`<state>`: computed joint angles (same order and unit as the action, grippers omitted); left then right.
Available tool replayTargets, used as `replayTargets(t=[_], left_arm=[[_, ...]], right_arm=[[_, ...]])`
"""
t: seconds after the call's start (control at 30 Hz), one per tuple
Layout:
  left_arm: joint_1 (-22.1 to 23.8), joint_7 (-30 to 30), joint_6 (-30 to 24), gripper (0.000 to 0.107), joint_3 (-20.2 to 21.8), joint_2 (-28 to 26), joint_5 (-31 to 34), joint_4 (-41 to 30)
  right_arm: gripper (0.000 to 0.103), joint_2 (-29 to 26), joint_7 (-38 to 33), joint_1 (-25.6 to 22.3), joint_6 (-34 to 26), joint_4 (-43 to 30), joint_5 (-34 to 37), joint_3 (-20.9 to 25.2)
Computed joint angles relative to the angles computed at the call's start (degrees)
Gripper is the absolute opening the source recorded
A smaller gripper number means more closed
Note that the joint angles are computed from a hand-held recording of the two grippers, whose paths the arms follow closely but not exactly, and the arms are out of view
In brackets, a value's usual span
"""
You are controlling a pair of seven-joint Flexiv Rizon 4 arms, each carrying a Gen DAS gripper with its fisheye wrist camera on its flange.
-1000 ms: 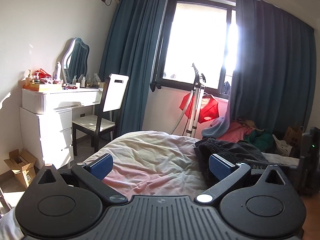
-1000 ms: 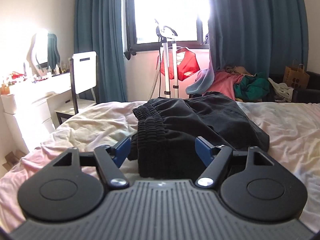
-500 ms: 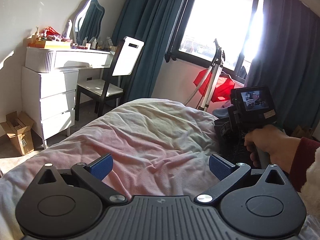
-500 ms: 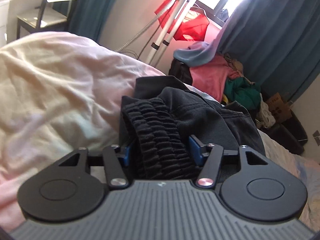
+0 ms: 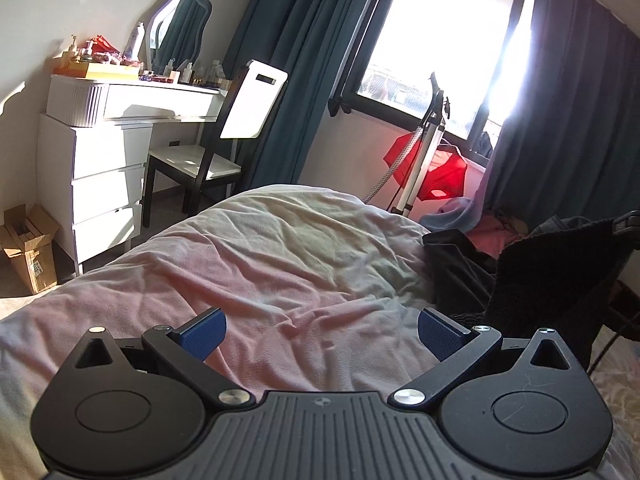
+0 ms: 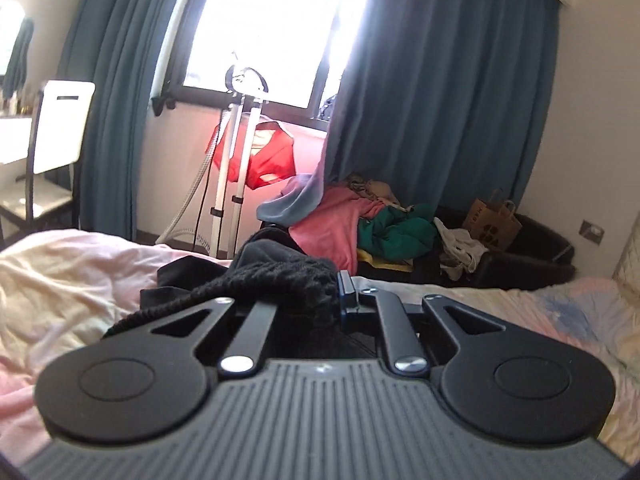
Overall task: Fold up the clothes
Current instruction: 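Lift the waistband up off the bed with the right tool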
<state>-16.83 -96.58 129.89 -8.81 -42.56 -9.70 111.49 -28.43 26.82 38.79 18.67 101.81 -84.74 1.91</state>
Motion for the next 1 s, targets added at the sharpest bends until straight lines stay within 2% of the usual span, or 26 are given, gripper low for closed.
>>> replayTargets(t=[0.13,0.23,0.4,0.47,0.57,0.7,0.9,0.93,1.0], left_arm=[[-2.21,1.93,3.37,0.103,1.46,1.54,-0.18,2.28],[-3.61,3.98,4.99,0.103,1.84,2.42,-0.41,3.5],[-2.97,5.3,4.27,0.103,-0.29,4.19,3.28,5.92],[-3.1,5.66,3.8,0.103,-0.76,4.65,4.31,6.66],[-3.55,6.52,3.45,0.103,-1.05,4.87,5.71,7.45],[-4.64,8.32,3.19,0.103,-0.9,4.65,6.12,7.8],[-3.04,7.67,0.32,0.103,-3.05,3.68,8.2,7.0],[-2.68,7.43,-0.33,0.103,-3.45,3.5,8.67,6.78],[-2.66,7.24,-1.17,0.103,-3.64,3.12,8.92,6.32]], right_arm=[[0.012,9.81,13.46,-0.17,-3.4,14.4,2.35,5.22],[0.012,14.67,23.46,-1.68,-0.96,23.08,7.29,9.65],[0.012,17.34,34.79,-5.78,15.7,33.24,12.02,12.19],[0.012,18.61,43.78,-7.65,23.5,36.86,8.65,11.47],[0.015,19.69,56.82,-8.81,27.61,39.45,-0.04,10.88],[0.015,22.75,70.3,-8.24,25.16,42.66,-6.96,12.93],[0.015,27.8,74.86,-6.03,16.73,45.82,-6.97,15.9],[0.018,27.87,75.01,-5.74,15.24,45.92,-6.64,16.11],[0.034,27.78,76.52,-5.88,14.36,46.23,-8.01,15.55]])
